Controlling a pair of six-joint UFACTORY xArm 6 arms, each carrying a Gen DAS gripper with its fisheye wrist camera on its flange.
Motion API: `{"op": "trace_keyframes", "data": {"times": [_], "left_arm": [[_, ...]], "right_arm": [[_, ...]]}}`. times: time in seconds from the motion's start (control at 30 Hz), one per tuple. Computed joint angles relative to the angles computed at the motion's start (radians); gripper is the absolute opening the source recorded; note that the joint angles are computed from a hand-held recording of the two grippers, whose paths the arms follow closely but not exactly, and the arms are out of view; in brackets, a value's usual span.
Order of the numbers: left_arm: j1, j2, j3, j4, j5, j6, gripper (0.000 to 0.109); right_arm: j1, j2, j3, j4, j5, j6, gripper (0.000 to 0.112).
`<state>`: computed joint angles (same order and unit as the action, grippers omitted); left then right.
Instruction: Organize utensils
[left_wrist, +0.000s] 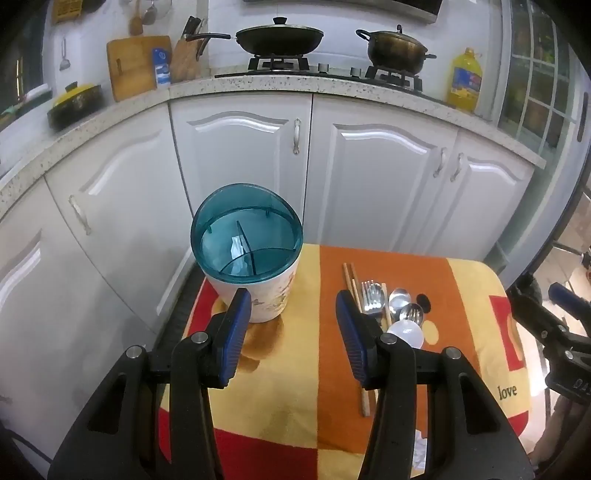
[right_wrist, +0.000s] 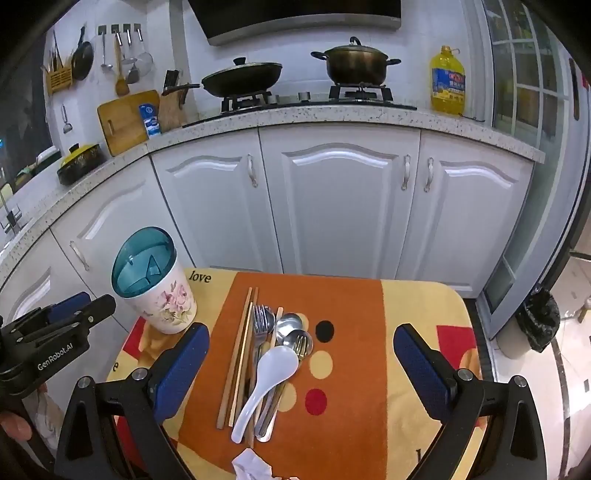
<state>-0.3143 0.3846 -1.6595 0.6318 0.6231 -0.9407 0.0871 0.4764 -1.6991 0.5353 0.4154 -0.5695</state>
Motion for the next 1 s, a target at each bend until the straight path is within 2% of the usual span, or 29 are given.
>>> {"op": "trace_keyframes", "data": {"times": [0.33,0.4,0.6,0.87,1.0], "left_arm": [[-0.002,-0.019,0.012,0.01,-0.001,-0.013,0.047],[-0.003,0.014,-0.029,-0.003,-0.001,0.005,0.047],[-0.005,0.012,-0.019,-0.031,-0.004,0.015,0.047],[-0.004,0.015,-0.014,-0.004,-0.007,0.006,0.047],[-0.004,0.016,-0.014,-0.03,-0.008,0.02,0.047]], "right_arm": [[0.015,-0.024,0.026,-0.003,-0.043,-0.026,0.1],[0.017,-0.024,0.028,0.0,-0.044,-0.028,0.1],[0.014,-0.016,0.014,0.022,-0.02,-0.035,0.1],[0.02,-0.008,0.008,-0.02,-0.015,-0.012,0.1],[0.021,-0.004,0.003,-0.03,-0.009,-0.014,0.1]]}}
